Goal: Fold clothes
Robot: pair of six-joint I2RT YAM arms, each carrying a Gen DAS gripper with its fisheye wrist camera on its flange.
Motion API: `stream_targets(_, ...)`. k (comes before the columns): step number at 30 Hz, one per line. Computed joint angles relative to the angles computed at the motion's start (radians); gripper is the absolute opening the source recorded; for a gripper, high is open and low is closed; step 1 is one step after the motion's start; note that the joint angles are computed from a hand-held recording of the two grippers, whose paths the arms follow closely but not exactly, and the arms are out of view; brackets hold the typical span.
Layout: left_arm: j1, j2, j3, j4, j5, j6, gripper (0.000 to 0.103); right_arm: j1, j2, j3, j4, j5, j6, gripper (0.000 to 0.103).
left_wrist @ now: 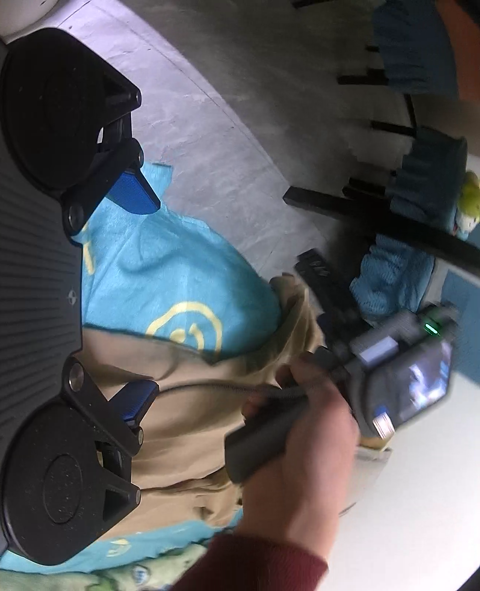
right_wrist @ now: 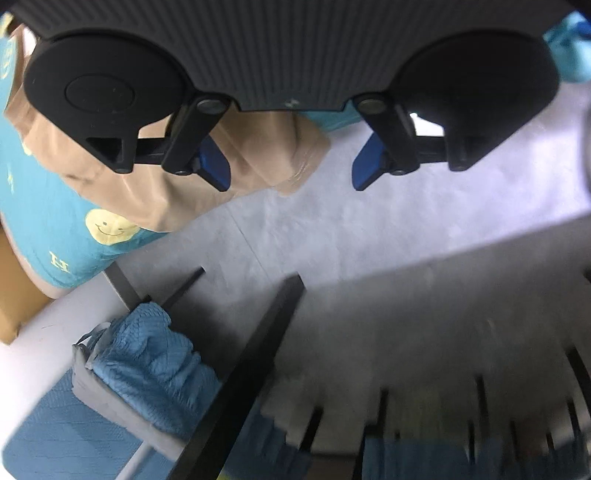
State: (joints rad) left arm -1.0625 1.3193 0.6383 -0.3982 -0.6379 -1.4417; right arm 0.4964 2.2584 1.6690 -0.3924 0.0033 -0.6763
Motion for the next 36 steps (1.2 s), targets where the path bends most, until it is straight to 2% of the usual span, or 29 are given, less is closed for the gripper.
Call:
stream_targets(3,0.004,-0.008,-0.014,0.008,-0.001,-0.022,0.098,0.024,0.062,0.038,-0.002,0.098,-0.02,0.062)
stream_targets(6,0.0,-0.014,-0.015,0.003,-0.015,-0.027,0.098,0.028,0.076,0.037,0.009,0.139,-0.029,0.033)
stream_targets(7,-0.002,-0.014,-0.012,0.0,-0.02,-0.026,0.098,0.024,0.071,0.032,0.013,0.134,-0.022,0.01)
stream_targets(9,-0.01,-0.017,-0.014,0.01,-0.035,-0.022,0.098,0.012,0.038,0.001,0.034,0.11,0.001,0.009)
stream_targets(13,-0.053,-0.034,-0.026,0.059,-0.1,-0.016,0.098,-0.021,-0.097,-0.126,0.182,0.061,0.034,0.008)
stream_targets(17,-0.105,-0.068,-0.05,0.153,-0.181,0.023,0.098,-0.1,-0.282,-0.262,0.328,0.033,0.118,0.007)
stream_targets(22,-0.166,-0.07,-0.077,0.332,-0.259,0.141,0.098,-0.296,-0.46,-0.408,0.484,0.001,0.286,0.007)
stream_targets(25,-0.179,-0.03,-0.064,0.417,-0.253,0.219,0.098,-0.464,-0.478,-0.439,0.476,-0.056,0.403,0.008)
stream_targets(27,-0.175,0.01,-0.038,0.437,-0.224,0.254,0.098,-0.569,-0.46,-0.47,0.474,-0.099,0.419,0.008)
stream_targets(31,-0.173,0.071,0.004,0.462,-0.185,0.302,0.098,-0.739,-0.41,-0.523,0.459,-0.207,0.361,0.011)
stream_targets(32,-0.176,0.081,0.01,0.464,-0.182,0.306,0.098,-0.778,-0.403,-0.527,0.434,-0.252,0.342,0.014)
stream_targets(33,-0.177,0.088,0.011,0.469,-0.18,0.31,0.098,-0.81,-0.395,-0.528,0.408,-0.304,0.326,0.022)
stream_targets(35,-0.175,0.093,0.009,0.477,-0.174,0.314,0.098,-0.863,-0.409,-0.56,0.393,-0.428,0.31,0.084)
stream_targets(36,-0.176,0.097,0.01,0.476,-0.171,0.311,0.098,-0.882,-0.412,-0.572,0.407,-0.493,0.307,0.092)
